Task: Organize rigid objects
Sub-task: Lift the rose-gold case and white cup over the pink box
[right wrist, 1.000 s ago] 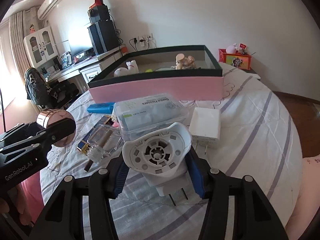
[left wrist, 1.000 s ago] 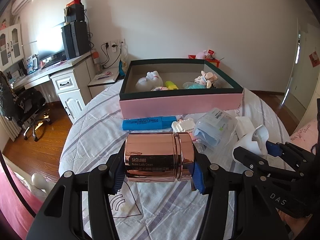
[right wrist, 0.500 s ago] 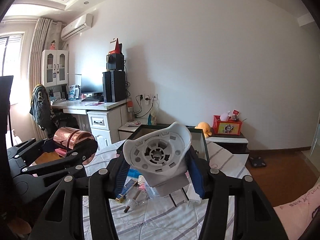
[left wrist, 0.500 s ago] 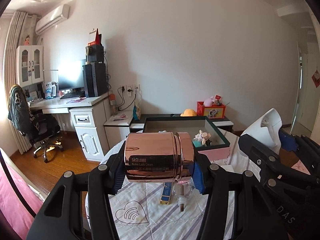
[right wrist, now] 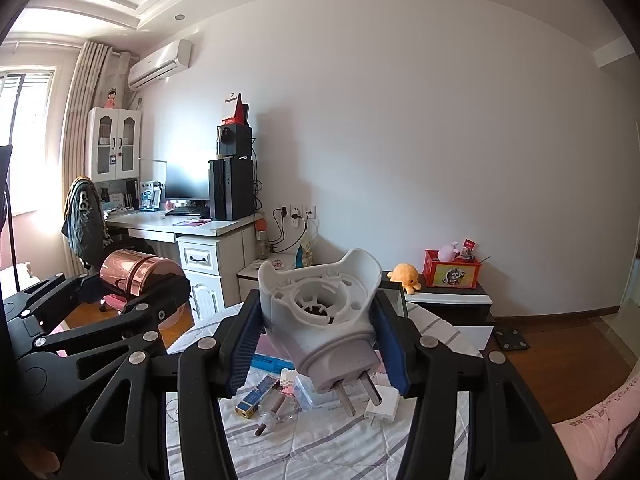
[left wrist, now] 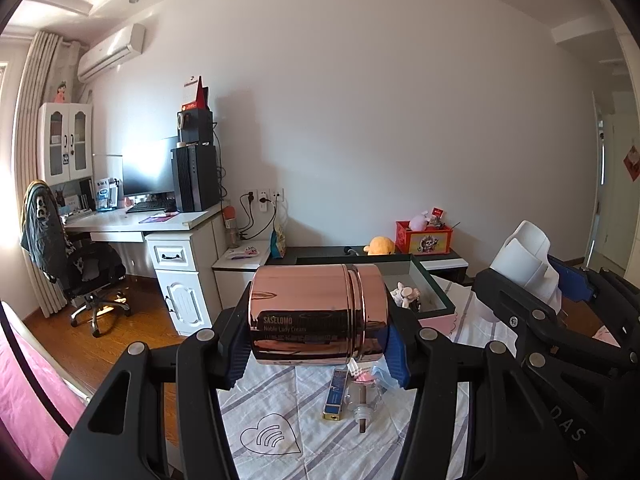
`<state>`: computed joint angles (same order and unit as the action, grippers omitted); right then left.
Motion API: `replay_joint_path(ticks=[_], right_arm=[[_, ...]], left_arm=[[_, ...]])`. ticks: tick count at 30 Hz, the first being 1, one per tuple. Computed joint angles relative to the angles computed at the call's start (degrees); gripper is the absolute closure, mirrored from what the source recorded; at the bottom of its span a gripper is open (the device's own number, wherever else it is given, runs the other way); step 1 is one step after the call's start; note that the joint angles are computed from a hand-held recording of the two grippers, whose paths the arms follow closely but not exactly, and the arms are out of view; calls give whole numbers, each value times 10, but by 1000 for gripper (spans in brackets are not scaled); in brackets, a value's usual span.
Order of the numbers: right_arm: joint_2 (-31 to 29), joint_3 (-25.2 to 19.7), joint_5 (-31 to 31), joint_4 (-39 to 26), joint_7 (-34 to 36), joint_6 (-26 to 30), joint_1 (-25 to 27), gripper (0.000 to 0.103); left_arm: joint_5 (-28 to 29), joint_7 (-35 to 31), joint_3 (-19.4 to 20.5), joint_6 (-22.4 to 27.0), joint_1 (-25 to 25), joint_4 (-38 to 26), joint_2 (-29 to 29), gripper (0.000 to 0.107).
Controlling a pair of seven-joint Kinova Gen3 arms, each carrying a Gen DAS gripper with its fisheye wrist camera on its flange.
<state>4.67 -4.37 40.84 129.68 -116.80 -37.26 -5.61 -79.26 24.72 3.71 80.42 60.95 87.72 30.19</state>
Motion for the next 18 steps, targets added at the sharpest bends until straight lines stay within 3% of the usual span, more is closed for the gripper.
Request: replay_joint_path(ticks=[5, 8, 13, 15, 18], right_arm=[[22, -9, -2, -28, 2, 18, -1, 48], [49, -17, -9, -60, 10, 40, -5, 48], [117, -47, 11, -167, 0, 111, 2, 48], [148, -84, 37, -220, -17, 158, 21, 48], [204, -101, 83, -300, -56, 209, 16, 48]], left_arm=[[1, -16, -3, -37, -28, -3, -2, 52], [2, -37, -19, -93, -56, -8, -3, 52], [10, -98, -29, -206, -137, -40, 11, 52], [37, -141, -42, -249, -167, -69, 27, 52], [74, -210, -6, -285, -240, -120, 58, 52]])
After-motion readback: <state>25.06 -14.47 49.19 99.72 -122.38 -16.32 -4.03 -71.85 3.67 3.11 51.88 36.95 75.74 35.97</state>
